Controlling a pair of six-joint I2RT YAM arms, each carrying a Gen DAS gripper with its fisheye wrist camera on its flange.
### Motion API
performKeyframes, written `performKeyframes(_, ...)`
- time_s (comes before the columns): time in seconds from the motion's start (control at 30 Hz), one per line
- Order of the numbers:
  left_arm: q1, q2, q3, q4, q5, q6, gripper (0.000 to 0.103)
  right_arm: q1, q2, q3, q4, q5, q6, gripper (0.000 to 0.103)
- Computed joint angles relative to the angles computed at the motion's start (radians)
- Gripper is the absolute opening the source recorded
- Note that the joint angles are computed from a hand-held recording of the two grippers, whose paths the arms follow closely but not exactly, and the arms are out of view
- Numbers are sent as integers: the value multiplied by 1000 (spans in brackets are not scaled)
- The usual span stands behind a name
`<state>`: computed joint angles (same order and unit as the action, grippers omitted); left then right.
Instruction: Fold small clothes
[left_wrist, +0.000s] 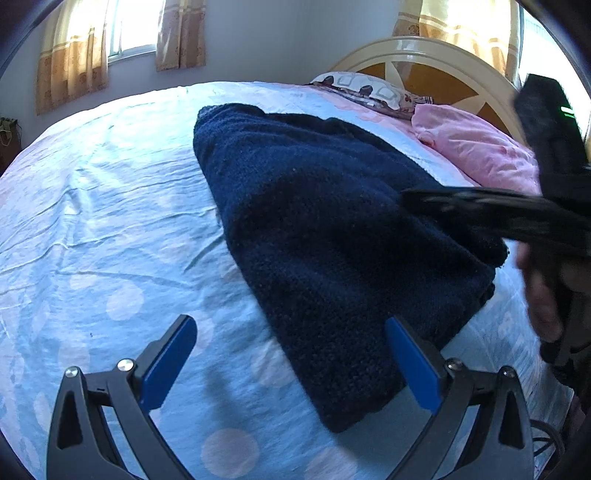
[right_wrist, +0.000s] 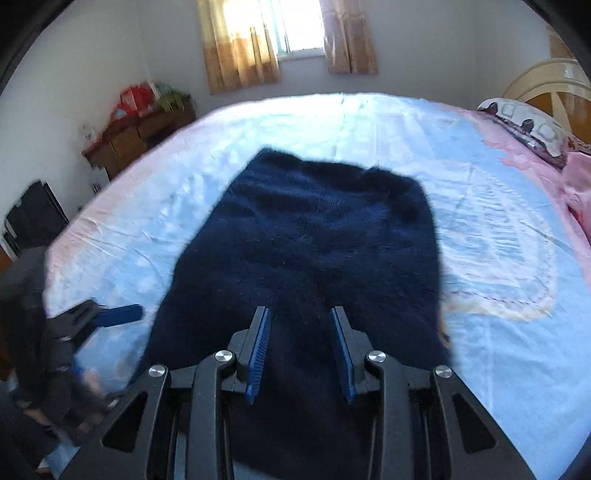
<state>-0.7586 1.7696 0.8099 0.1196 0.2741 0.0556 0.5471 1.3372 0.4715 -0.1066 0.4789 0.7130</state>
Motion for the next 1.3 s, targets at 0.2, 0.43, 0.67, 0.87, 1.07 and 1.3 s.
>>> performKeyframes(0.2,15,1,35,-54,25,19,103,-75,61,-15,84,-77,-22,35)
performKeyframes(0.43,56,-20,73,-70,97,-33,103,-90,-186,-136,67,-122,-71,47)
performKeyframes(0.67,29,68,117,-71,75,-72,103,-220,-422,-188,-23,-128,-133,61)
performKeyframes(0.87,24,111,137,-78,77,-83,103,-605,-469,-235,21,-420,-220,61)
performKeyframes(1.07,7,118,137,-70,50,-81,103,-869,-122,-133,214,-745,-306,61)
performKeyframes(1.3,-27,140,145,-40,-6,-99,103,-884,185,-11,370,-831,-301,61)
